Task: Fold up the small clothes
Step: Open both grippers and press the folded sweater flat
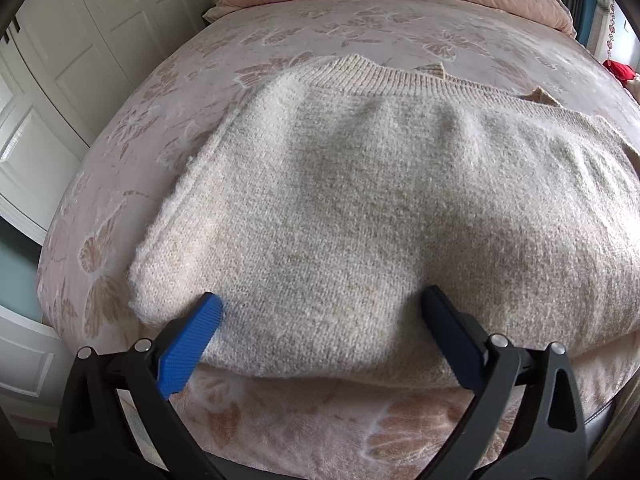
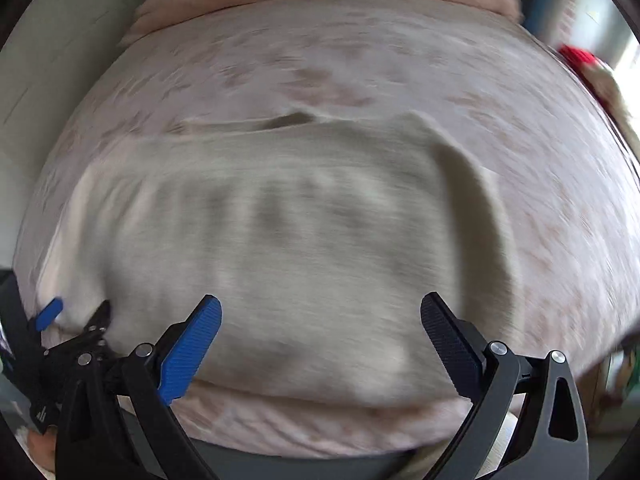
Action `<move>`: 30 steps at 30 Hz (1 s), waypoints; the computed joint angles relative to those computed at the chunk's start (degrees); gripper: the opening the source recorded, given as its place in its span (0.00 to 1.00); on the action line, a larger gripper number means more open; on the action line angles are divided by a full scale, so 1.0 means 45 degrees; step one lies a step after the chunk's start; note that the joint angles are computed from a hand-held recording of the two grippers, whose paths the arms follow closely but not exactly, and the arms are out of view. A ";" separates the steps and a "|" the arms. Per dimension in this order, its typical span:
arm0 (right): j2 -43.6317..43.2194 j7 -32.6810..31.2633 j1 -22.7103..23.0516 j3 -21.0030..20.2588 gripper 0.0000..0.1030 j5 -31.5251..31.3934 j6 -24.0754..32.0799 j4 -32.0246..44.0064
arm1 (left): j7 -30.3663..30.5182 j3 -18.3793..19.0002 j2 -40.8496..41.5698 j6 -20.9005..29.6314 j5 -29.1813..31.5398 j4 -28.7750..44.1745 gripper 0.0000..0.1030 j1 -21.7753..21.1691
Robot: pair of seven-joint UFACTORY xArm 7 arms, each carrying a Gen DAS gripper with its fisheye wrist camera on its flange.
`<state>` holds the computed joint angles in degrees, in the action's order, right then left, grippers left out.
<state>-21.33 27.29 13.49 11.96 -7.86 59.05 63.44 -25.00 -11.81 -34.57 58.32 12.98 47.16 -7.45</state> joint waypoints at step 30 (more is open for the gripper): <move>-0.3575 -0.0765 -0.0958 -0.1103 0.90 0.1594 -0.2314 -0.4694 | 0.0245 0.0215 -0.0141 0.0118 -0.0221 -0.0038 0.96 -0.0088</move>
<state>-37.42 23.85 9.18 7.00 -0.68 48.63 42.32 -23.90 -10.84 -35.21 58.85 11.99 46.99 -7.85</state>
